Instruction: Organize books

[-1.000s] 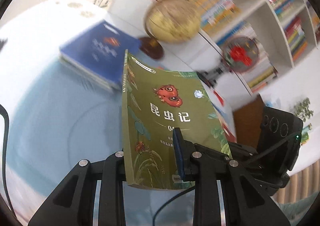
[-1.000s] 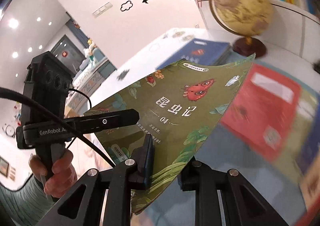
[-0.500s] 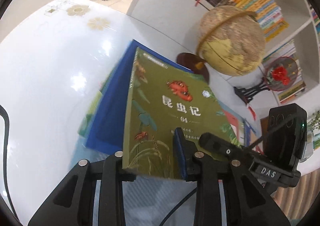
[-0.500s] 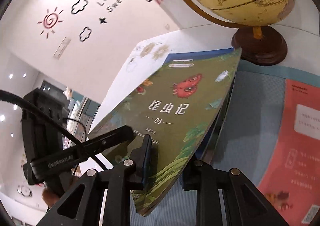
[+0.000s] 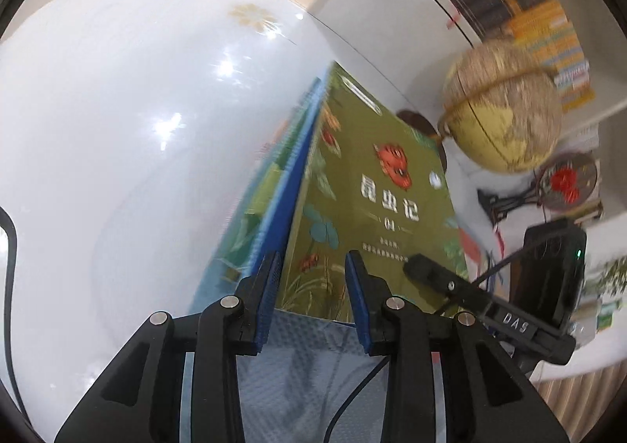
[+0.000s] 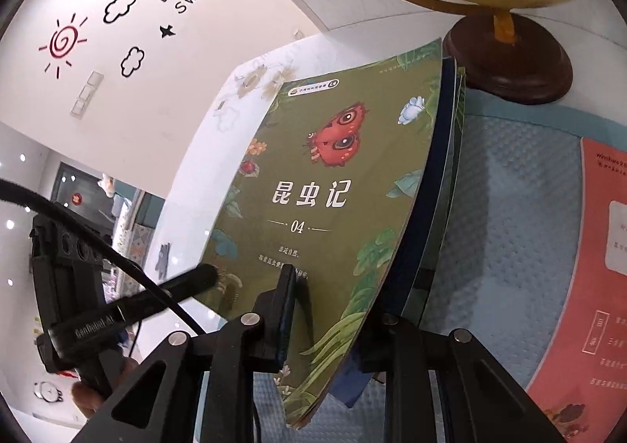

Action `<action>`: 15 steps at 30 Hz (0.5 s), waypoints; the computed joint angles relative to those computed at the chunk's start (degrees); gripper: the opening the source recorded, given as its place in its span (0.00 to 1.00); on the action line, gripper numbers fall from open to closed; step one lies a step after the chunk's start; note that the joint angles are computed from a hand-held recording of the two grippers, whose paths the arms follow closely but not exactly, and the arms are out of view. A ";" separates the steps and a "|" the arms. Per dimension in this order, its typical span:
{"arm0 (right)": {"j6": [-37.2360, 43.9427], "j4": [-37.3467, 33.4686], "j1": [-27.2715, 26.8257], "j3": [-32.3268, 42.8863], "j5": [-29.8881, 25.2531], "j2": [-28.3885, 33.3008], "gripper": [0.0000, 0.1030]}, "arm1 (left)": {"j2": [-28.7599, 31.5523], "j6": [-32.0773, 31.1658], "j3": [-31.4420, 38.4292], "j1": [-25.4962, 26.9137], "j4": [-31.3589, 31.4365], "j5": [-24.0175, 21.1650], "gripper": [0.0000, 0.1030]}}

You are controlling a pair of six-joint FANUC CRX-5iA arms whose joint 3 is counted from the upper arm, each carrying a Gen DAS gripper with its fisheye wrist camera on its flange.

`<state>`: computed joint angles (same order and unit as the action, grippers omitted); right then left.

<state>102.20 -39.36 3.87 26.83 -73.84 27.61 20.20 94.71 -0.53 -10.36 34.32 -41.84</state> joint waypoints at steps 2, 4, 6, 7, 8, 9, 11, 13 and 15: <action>1.00 0.94 0.72 -0.26 -0.21 -0.38 0.26 | -0.44 4.14 1.45 0.08 -4.57 -0.77 0.30; 2.48 0.97 1.07 0.00 -1.42 -0.35 0.31 | -1.24 8.42 2.63 -0.17 -9.97 -1.57 0.30; 3.80 1.26 1.10 -1.25 -1.10 -1.03 0.37 | -2.32 8.65 1.26 -0.39 -9.62 -1.00 0.30; 4.15 0.92 0.83 -1.75 -1.13 -1.39 0.43 | -2.62 8.26 0.49 -0.43 -8.82 -0.72 0.30; 4.39 0.09 0.26 -2.31 -1.32 -1.80 0.46 | -2.84 8.34 0.13 -0.69 -8.67 -0.70 0.30; 4.39 -0.22 -0.16 -2.99 -1.34 -2.28 0.48 | -2.67 8.71 0.30 -1.11 -8.97 -0.77 0.30; 4.60 0.30 -0.65 -4.85 -1.37 -3.55 0.48 | -2.90 10.17 0.79 -2.26 -10.88 -1.40 0.30; 5.14 1.84 -1.46 -7.75 -1.57 -5.64 0.48 | -3.69 9.33 -0.17 -3.33 -10.42 -0.80 0.30; 5.63 2.47 -2.84 -10.19 -2.27 -7.15 0.48 | -4.29 3.29 -2.64 -4.53 -5.01 0.46 0.30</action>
